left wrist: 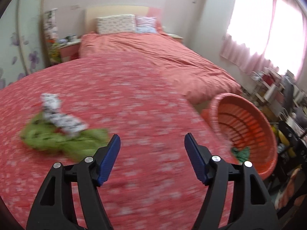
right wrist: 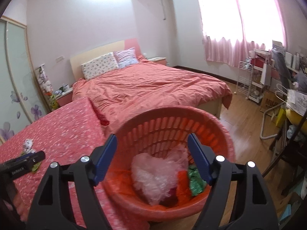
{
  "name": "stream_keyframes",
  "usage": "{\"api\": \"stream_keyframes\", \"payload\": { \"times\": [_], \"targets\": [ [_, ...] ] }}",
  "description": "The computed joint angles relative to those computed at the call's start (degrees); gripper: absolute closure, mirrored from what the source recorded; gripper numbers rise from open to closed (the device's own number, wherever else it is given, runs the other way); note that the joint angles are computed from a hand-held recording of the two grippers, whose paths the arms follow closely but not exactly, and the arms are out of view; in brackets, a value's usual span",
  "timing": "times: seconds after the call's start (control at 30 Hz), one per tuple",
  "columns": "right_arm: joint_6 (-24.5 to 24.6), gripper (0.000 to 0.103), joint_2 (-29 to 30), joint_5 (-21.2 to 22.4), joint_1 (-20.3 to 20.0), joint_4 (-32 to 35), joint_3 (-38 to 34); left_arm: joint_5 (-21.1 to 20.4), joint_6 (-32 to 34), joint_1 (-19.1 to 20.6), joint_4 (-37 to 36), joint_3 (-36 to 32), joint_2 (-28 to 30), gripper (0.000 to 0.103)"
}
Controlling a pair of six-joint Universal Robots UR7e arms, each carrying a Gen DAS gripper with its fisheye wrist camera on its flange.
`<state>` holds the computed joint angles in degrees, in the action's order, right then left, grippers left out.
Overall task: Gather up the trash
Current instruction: 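Grasp the paw-print bag with the left tool while the right tool grasps the white patterned bag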
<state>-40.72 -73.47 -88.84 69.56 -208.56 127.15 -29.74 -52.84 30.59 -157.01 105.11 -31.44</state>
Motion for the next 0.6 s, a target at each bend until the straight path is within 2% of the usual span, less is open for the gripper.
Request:
{"api": "stream_keyframes", "payload": {
  "times": [0.17,0.2,0.27,0.37,0.47,0.57,0.6],
  "targets": [
    [-2.13,0.029,1.08,-0.68,2.62,-0.2,1.74,5.0,-13.31,-0.83,10.79,7.11,-7.23,0.034],
    [-2.36,0.029,1.22,-0.88,3.11,-0.14,1.95,6.1,-17.57,-0.73,15.38,8.15,-8.96,0.034],
    [-2.95,0.029,1.52,-1.21,3.99,-0.15,2.51,6.63,-21.61,-0.21,19.72,8.9,-10.66,0.034],
    [-3.75,0.029,1.99,-1.82,5.19,-0.23,3.11,5.56,-23.79,1.58,22.18,9.48,-12.11,0.035],
    [-4.14,0.029,2.24,-2.41,6.22,-0.21,3.53,4.01,-23.25,2.99,22.03,9.46,-12.12,0.038],
    [-4.55,0.029,2.55,-3.0,7.31,0.06,3.59,1.61,-21.3,4.63,19.91,9.15,-11.77,0.049],
    [-4.87,0.029,2.7,-3.24,7.75,-0.07,3.72,2.05,-20.02,4.47,18.45,9.37,-11.66,0.057]
  ]
}}
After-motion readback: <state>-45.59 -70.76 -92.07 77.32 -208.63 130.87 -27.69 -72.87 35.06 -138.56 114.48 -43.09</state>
